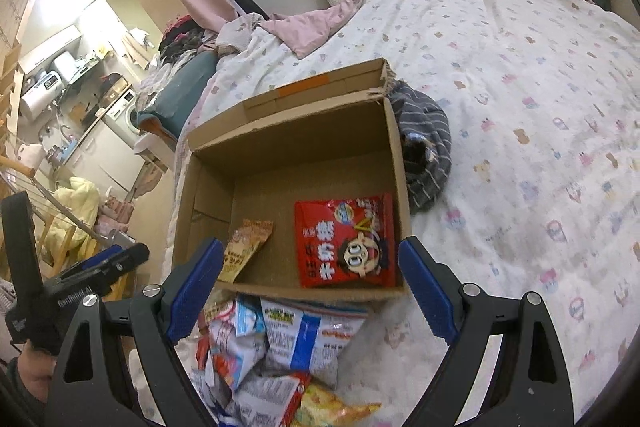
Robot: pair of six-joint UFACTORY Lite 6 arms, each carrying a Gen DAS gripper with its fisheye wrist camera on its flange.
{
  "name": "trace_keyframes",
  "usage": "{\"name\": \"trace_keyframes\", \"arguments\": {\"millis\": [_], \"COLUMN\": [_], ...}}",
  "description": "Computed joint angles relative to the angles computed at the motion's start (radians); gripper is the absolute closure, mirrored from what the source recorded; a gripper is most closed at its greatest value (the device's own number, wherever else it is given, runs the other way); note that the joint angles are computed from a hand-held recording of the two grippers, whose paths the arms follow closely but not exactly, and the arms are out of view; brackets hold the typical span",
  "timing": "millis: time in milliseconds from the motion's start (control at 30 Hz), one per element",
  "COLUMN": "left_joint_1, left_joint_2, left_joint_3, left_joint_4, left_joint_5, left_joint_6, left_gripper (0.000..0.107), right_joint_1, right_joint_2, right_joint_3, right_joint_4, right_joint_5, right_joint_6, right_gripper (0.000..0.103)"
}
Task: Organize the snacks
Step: 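Withdraw both tools from the box back toward the snack pile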
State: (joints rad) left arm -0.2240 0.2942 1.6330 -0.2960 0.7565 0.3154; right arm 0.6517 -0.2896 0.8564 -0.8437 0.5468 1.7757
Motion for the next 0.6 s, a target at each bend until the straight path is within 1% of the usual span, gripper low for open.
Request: {"name": "trace_keyframes", "arguments": {"millis": [33, 67, 200, 333, 500, 600], "left_joint_1": [0.010, 0.023, 0.054, 0.065, 0.098, 0.113], "left_joint_2": [-0.005, -0.015, -0.057, -0.129, -0.197, -0.219], "left_joint_3": [-0.008, -0.025, -0.090, -0.186, -0.286, -0.318], "left_joint_4": [-0.014, -0.032, -0.058, -0.049, -0.072, -0.074], "left_joint_5": [0.006, 0.013, 0.031, 0.024, 0.038, 0.031], "left_joint_6": [0.003, 0.007, 0.032, 0.060, 0.119, 0.145], "left_gripper": [0.020, 0.019, 0.019, 0.019, 0.019, 0.019], "right_joint_1": [0.011, 0.027, 0.096, 0.152, 0.232, 0.272], "right_joint_2": [-0.008, -0.017, -0.045, -0.080, -0.154, -0.211], "right_joint_3": [-0.007, -0.015, -0.034, -0.064, -0.139, -0.199], "right_joint_4": [-0.002, -0.005, -0.013, -0.015, -0.005, 0.027], "right_joint_5": [0.008, 0.024, 0.089, 0.135, 0.193, 0.222], "right_joint_6": [0.010, 0.024, 0.070, 0.119, 0.197, 0.229], "right_gripper": [0.011, 0.011, 0.011, 0.011, 0.011, 0.011]}}
